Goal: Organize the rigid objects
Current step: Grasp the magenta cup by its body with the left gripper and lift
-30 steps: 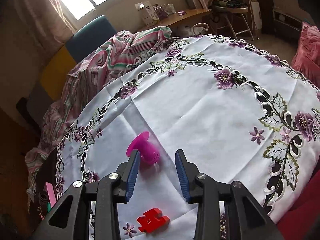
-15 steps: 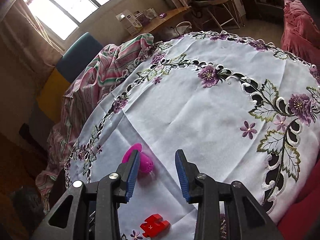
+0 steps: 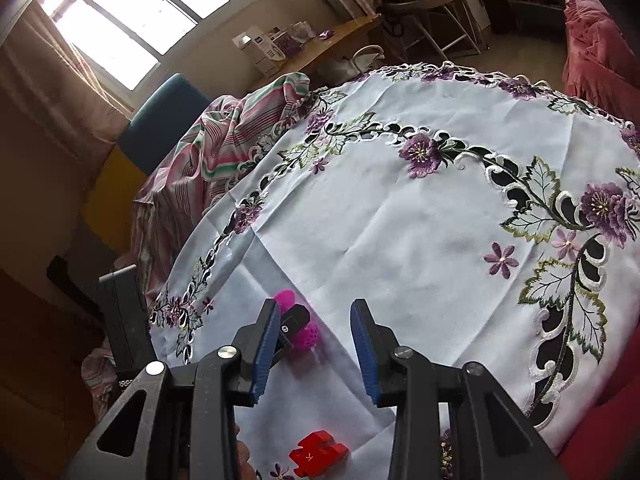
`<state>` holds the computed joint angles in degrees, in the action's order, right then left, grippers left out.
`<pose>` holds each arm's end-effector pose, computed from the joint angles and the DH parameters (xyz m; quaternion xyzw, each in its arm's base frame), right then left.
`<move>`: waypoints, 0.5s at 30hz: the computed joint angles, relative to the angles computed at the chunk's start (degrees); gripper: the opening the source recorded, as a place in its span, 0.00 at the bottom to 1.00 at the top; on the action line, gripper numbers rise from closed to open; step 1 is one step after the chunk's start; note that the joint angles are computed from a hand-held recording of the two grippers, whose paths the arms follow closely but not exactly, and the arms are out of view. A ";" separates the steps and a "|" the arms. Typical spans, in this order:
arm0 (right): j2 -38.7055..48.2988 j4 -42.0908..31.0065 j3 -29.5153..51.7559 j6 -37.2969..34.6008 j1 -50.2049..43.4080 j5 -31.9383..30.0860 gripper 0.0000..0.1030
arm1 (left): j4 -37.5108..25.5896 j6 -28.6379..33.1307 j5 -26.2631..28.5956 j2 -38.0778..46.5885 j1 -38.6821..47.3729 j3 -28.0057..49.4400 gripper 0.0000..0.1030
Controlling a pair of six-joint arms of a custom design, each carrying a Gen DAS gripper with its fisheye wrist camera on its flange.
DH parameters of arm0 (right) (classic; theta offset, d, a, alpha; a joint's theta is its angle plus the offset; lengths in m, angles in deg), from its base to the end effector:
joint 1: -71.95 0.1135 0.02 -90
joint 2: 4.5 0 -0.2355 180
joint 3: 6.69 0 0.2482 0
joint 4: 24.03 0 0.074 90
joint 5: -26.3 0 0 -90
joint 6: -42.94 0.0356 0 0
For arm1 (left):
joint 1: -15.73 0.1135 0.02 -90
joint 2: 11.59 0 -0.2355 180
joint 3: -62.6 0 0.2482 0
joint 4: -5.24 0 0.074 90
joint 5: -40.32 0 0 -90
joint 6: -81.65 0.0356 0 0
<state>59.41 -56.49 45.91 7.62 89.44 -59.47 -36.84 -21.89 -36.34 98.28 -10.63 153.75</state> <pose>0.2286 0.0693 0.2006 0.3068 0.8665 0.2036 0.3370 0.3441 -0.1797 0.1605 0.1364 0.9519 -0.1911 0.1970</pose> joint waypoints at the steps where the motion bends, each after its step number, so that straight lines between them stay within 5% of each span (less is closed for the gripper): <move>1: 0.11 0.10 -0.01 -0.03 -0.04 -0.18 0.36 | 0.69 0.75 -0.39 -0.92 -0.09 -1.05 0.49; 15: 6.90 -0.51 3.31 -3.54 0.89 -5.06 0.36 | -1.96 15.94 4.75 -26.25 12.02 -24.66 0.44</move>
